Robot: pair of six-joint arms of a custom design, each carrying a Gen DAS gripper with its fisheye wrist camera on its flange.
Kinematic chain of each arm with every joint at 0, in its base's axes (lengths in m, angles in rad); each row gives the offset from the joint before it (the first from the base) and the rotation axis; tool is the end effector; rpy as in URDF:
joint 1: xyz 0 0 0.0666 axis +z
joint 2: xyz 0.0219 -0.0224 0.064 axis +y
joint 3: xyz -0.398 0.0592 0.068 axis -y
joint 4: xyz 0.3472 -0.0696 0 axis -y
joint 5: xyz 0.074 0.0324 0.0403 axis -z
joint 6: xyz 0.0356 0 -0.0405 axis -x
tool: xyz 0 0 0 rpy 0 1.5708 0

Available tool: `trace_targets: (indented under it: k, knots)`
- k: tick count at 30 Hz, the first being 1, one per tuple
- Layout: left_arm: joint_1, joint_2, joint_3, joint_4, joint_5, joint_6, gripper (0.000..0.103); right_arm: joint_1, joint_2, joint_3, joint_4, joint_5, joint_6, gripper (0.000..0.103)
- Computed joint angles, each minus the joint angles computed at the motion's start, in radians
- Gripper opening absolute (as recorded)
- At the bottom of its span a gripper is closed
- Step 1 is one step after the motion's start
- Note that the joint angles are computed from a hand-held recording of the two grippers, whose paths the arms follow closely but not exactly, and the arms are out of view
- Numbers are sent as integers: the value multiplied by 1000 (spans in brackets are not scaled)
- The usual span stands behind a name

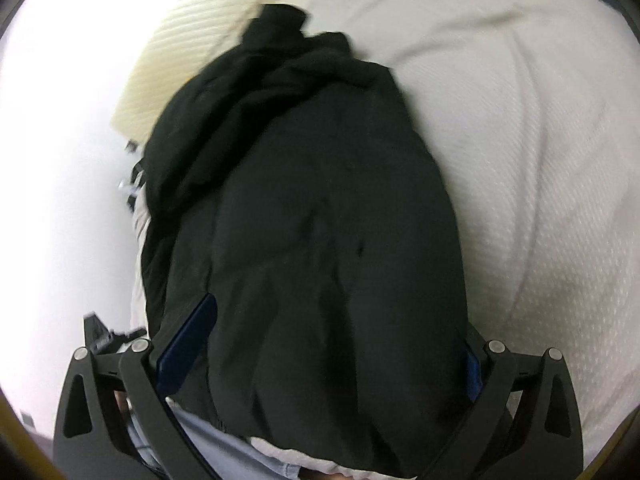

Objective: Fold large clothes
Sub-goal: 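Move both grippers to the jacket hem and close them on it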

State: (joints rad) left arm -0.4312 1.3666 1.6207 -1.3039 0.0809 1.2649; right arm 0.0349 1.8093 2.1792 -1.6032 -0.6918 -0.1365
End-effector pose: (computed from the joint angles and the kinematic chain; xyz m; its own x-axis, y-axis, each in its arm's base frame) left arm 0.3603 -0.1694 0.5263 -0.6694 -0.7383 -0.0831 -0.6149 0.6133 -0.4957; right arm 0.5380 0.0411 0.5310 -0.9666 0.0711 -0.2461 -0.1074 0.7596 0.6414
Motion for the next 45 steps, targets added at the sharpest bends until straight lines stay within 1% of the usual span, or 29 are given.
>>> trace_targets:
  k: [1,4,6,9,12,15,17,18,20,22,24,27,29,31,32,33,34,35,36,37,38,39,40,41,42,43,44,45]
  knots:
    - [1,-2,-4,-2,-2,5,84,-1,4,-5,-6,13,-14,101]
    - [-2,10,7,-40,-25,22,86,5,20,-4,-33,53,-36,101]
    - [1,12,-2,-42,-10,20,86,13,29,2,-47,80,-47,102]
    - [6,26,6,-70,3,12,86,13,43,3,-57,116,-64,102]
    - [9,44,21,-103,6,19,86,15,42,-9,-58,117,-66,103]
    - [7,73,44,-143,9,15,88,24,56,-1,-66,92,-64,103]
    - [9,81,47,-150,23,16,88,24,61,6,-71,59,-47,103]
    - [11,80,45,-147,29,19,88,26,58,7,-74,41,-42,103]
    - [10,74,39,-121,35,22,88,32,48,10,-68,-20,-23,103]
    - [11,54,14,-48,69,7,88,33,34,5,-51,-89,1,103]
    - [7,41,-2,28,120,-14,88,35,20,4,-31,-125,34,103]
    - [-7,44,18,70,143,-71,88,39,-9,-10,23,-195,64,103]
    - [-16,48,30,77,145,-96,88,39,-18,-22,43,-191,58,103]
    - [-23,55,46,77,139,-107,88,42,-2,-23,24,-138,17,102]
    - [-19,51,28,93,144,-114,87,41,6,-30,6,-106,-2,99]
    - [-21,56,35,91,149,-116,86,41,15,-33,-7,-72,-30,94]
    - [-30,79,60,91,144,-107,83,41,18,-36,-15,-50,-46,91]
    - [-29,80,38,114,145,-109,81,40,22,-42,-23,-23,-67,85]
    - [-28,82,39,119,149,-111,80,39,24,-51,-22,-7,-88,80]
    - [-31,89,40,130,151,-113,76,37,24,-60,-18,-9,-103,79]
    - [-28,86,21,147,157,-124,70,35,24,-64,-11,-12,-113,75]
    - [-30,89,26,157,166,-145,68,35,20,-69,-2,-13,-120,67]
    - [-30,81,9,180,169,-159,63,34,11,-77,16,-15,-128,62]
    - [-31,73,6,190,166,-175,55,30,1,-84,29,-23,-126,47]
    - [-36,73,10,196,161,-187,50,22,-5,-88,46,-39,-118,33]
    - [-39,63,10,196,152,-197,40,22,-15,-97,68,-53,-114,29]
    - [-44,58,12,196,141,-200,30,23,-25,-100,85,-63,-101,21]
    - [-48,51,10,201,127,-195,26,27,-40,-106,107,-70,-93,17]
